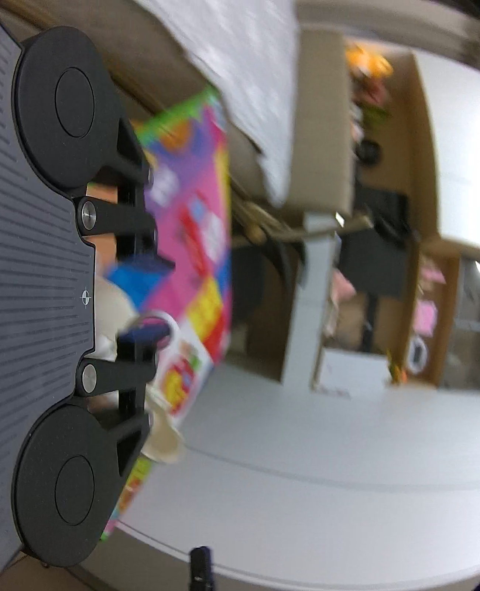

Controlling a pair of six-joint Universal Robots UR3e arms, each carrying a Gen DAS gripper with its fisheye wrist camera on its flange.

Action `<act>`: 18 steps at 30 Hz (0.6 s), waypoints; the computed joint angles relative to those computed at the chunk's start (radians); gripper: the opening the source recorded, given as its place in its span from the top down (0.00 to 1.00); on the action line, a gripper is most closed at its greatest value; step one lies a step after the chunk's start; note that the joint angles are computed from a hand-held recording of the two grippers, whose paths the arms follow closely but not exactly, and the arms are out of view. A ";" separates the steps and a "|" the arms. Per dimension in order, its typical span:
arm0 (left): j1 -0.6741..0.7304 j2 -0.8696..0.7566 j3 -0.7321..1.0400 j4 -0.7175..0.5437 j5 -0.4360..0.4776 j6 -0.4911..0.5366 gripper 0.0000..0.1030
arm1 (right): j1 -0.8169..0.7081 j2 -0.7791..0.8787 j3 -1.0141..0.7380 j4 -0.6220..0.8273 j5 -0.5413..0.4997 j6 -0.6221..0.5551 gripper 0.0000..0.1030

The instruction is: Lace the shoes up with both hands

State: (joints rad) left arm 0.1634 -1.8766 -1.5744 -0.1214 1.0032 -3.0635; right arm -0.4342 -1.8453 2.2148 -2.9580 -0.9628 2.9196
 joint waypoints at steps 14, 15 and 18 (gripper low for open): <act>-0.057 0.146 -0.219 -0.019 -0.064 0.254 0.46 | 0.072 0.219 0.059 -0.104 0.039 0.134 0.62; -0.116 0.097 -0.167 -0.031 -0.046 0.300 0.46 | 0.067 0.235 0.058 -0.133 0.052 0.171 0.62; -0.275 -0.069 0.019 -0.094 0.073 0.471 0.50 | 0.023 0.240 0.098 -0.212 0.128 0.264 0.62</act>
